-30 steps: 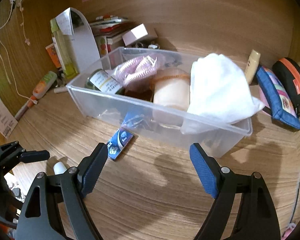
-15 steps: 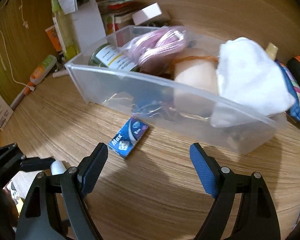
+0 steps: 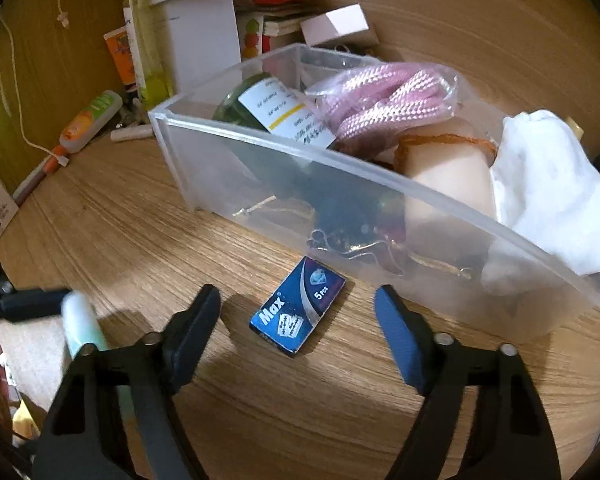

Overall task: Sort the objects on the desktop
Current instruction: 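Grasp the blue Max box with the right tool while the left tool holds the cylinder, then carry the cylinder and blue box into the clear box and release both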

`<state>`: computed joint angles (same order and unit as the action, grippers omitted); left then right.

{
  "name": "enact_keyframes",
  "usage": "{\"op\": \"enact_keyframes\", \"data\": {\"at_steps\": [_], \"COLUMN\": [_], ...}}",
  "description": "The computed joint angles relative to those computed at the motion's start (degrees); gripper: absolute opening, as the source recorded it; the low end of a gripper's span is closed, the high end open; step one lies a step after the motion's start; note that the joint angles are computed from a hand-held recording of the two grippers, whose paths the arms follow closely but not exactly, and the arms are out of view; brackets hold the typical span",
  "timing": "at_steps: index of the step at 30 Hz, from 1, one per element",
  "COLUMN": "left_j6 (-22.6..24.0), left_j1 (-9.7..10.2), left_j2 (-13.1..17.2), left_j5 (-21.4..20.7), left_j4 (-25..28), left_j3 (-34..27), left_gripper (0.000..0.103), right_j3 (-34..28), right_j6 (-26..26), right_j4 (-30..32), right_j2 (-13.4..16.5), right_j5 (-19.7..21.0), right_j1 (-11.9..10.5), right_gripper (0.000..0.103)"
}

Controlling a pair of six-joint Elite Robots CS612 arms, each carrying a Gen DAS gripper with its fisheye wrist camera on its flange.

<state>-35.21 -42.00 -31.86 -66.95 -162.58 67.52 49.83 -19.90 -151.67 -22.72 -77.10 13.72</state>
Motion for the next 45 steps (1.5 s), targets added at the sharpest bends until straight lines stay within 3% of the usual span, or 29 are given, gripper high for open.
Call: {"op": "enact_keyframes", "data": {"at_steps": [3,5,7,12,21,29,35,41,45], "left_j6": [-1.2,-1.6,-1.5,0.6,5.0,7.1,7.3,6.1,5.1], "left_j1": [0.43,0.61,0.63,0.57,0.53,0.92,1.59,3.04,3.66], "left_j2": [-0.2,-0.3,-0.4,0.1,1.7,3.5,5.7,8.1,9.6], "left_j5": [-0.5,-0.4,-0.6,-1.3,-0.9,-1.2,-2.6,-9.3,-11.3], "left_j4": [-1.5,-2.4,-3.3,-5.5,-5.8,-7.3,-4.5,-2.1,-0.5], "left_j3": [0.5,0.8,1.0,0.1,-4.4,-8.6,-13.7,-18.7,-21.7], "left_gripper": [0.072,0.072,0.072,0.072,0.072,0.072,0.072,0.072,0.072], "right_j3": [-0.4,-0.2,-0.2,1.6,11.2,14.9,13.7,11.0,9.0], "right_j6": [0.5,0.3,-0.2,-0.5,2.2,5.9,7.8,8.4,8.6], "right_j4": [0.1,-0.1,0.5,1.8,-10.1,-17.3,-19.7,-19.2,-17.8], "right_j2": [0.2,0.1,-0.1,-1.2,-6.0,-8.3,-7.9,-6.7,-5.8], "right_j5": [0.7,1.0,1.7,5.7,6.6,7.3,8.0,8.2,8.1], "right_j1": [-0.1,-0.2,-0.3,-1.1,-2.7,-4.5,-5.1,-5.3,-5.5], "right_gripper": [0.053,0.032,0.025,0.025,0.025,0.025,0.025,0.025,0.025]}}
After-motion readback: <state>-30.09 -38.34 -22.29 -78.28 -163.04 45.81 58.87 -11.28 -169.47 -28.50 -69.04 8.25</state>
